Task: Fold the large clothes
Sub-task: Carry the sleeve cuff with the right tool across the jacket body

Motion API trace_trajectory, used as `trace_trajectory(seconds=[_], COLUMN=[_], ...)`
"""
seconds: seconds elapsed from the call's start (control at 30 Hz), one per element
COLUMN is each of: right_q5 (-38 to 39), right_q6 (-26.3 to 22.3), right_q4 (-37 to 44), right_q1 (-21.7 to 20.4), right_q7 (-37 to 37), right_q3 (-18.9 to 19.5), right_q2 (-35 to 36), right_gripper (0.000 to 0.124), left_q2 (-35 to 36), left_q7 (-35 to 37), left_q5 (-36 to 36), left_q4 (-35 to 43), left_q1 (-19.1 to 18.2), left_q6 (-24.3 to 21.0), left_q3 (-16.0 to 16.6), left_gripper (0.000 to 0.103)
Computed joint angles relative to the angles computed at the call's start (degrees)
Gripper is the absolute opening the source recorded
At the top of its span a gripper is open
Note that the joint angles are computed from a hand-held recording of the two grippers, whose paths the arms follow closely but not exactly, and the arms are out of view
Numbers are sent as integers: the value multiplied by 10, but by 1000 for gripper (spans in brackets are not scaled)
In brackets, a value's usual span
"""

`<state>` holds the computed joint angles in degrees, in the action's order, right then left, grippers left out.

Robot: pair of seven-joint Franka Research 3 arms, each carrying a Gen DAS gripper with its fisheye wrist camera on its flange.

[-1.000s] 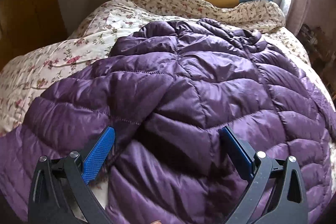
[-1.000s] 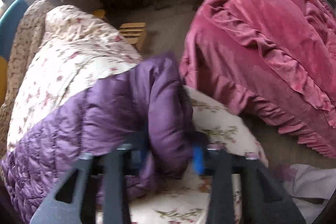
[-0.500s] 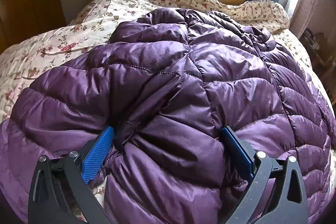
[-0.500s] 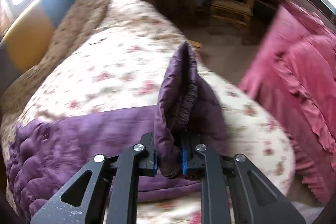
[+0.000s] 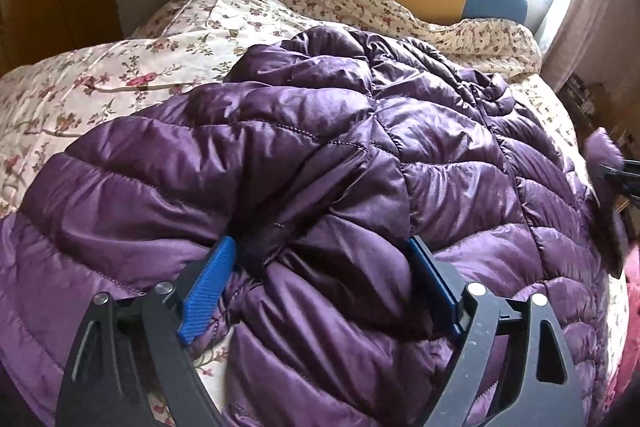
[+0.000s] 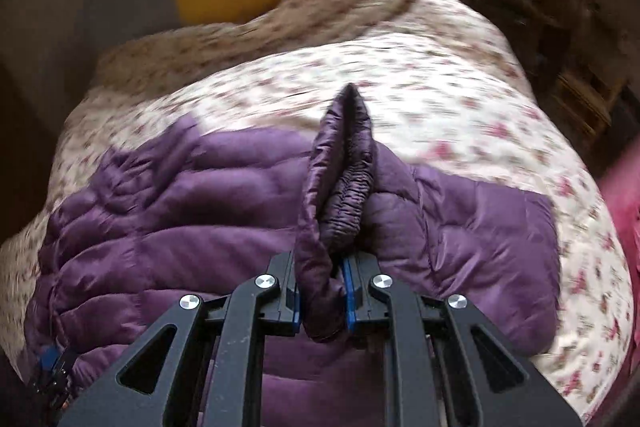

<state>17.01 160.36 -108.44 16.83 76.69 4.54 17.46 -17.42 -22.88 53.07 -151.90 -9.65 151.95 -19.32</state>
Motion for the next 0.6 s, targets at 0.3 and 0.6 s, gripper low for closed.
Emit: trace_trajectory(seconds=[0.3, 0.6], right_q5=[43, 29], right_q6=[6, 21], right_q4=[-26, -68], right_q1=[23, 66], right_q7=[-86, -142], right_q3=[51, 57], right_q2=[2, -3], right_gripper=[14, 14], left_q2=[-20, -36], left_q7=[-36, -39], left_q5=[20, 15], left_q4=[-17, -30], left_q1=[7, 13], left_q6=[19, 29], left_q3=[-5, -10], left_gripper=[78, 75])
